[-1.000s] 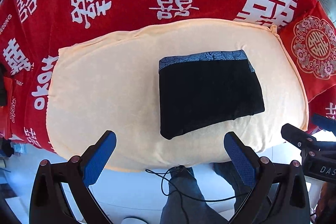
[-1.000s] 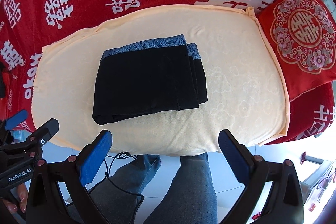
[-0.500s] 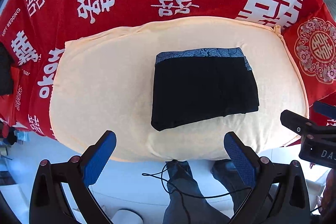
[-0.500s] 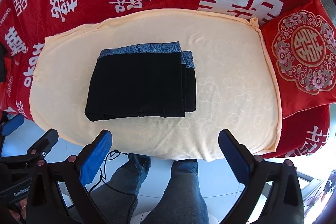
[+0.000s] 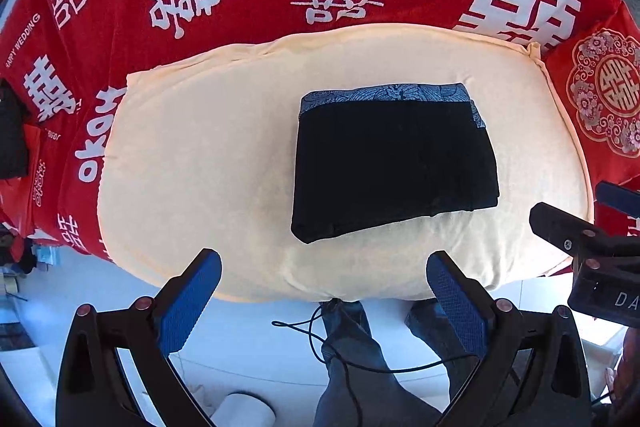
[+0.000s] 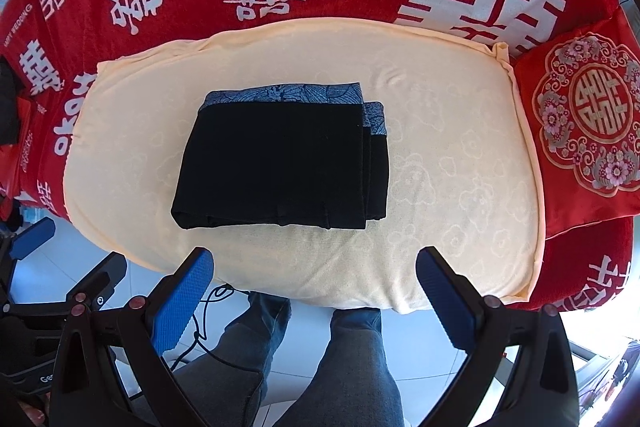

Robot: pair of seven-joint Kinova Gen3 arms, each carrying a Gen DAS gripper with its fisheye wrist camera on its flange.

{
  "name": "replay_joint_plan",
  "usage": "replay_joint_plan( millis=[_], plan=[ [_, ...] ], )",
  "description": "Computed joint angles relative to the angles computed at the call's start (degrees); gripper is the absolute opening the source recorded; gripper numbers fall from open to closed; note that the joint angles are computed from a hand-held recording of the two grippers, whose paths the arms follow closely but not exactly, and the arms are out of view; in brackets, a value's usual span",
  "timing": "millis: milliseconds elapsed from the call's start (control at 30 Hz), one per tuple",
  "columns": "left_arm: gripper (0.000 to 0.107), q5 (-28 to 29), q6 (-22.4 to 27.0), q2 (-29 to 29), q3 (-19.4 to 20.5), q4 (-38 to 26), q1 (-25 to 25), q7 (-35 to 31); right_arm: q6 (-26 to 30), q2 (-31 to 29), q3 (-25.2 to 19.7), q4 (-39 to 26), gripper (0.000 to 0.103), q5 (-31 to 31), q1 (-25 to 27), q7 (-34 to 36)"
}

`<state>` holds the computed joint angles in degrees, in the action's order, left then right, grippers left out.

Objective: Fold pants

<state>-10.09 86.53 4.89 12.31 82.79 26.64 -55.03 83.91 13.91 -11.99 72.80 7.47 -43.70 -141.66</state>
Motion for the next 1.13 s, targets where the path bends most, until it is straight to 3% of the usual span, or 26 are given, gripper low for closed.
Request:
replay_joint_plan(
  millis=[1133],
  plan=[
    [0.103,-0.7,-0.9,-0.7,0.7,0.0,1.0,-2.4,0.0,0.3,-0.1,-0.2,0.101,-0.1,-0.6,-0.9]
  ],
)
